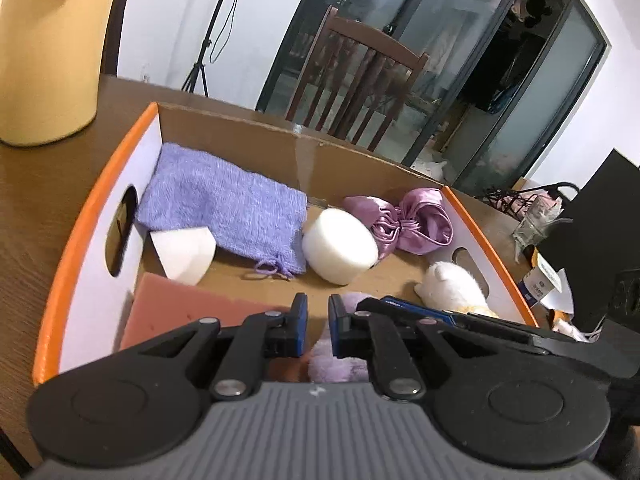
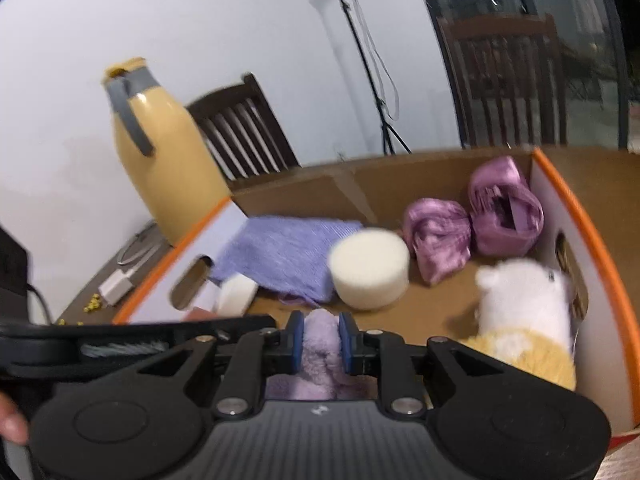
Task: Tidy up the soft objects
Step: 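Lift the lavender towel into the box and open both grippers, then withdraw both grippers from the box back toward the pile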
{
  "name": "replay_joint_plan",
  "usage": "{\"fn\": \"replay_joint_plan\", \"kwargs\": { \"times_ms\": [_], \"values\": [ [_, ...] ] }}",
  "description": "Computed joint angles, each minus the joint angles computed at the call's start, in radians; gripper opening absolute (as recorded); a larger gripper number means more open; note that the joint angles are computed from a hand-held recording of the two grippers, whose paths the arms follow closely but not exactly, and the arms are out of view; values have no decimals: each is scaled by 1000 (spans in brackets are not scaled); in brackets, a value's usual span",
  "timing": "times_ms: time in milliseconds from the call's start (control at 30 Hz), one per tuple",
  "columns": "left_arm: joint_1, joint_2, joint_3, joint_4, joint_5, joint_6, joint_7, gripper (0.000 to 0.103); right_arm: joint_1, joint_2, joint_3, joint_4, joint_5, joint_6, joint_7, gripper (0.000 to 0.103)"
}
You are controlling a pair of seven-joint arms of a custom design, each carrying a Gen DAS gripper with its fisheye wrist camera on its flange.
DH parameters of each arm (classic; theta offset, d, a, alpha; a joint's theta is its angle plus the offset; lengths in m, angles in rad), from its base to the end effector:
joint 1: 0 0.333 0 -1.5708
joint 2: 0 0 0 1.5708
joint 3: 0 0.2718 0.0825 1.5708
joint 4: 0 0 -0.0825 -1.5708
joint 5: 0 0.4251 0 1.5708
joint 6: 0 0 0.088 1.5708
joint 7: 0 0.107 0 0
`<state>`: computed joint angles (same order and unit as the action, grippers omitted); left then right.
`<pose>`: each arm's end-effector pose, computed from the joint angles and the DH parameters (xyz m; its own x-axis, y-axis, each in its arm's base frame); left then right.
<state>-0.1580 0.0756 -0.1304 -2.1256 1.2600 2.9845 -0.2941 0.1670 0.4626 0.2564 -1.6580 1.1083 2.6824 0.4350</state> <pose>0.5602 -0.2353 0.3618 0.2057 -0.9033 0.3764 -0.5925 -0.4211 -0.6868 0.6778 0.2535 0.3354 0.6543 -0.6852 -0.3201 -0.6172 -0.2391 -0.7496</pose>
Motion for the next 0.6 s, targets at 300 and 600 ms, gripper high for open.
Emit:
{"fn": "replay_joint_plan", "kwargs": {
  "times_ms": [300, 600],
  "values": [
    [7, -205, -67, -117, 21, -101, 22, 22, -13, -218, -5, -176, 159, 43, -142, 41],
    [-5, -631, -276, -380, -15, -332, 72, 76, 49, -648, -126, -532, 422, 14, -464, 75]
  ]
}}
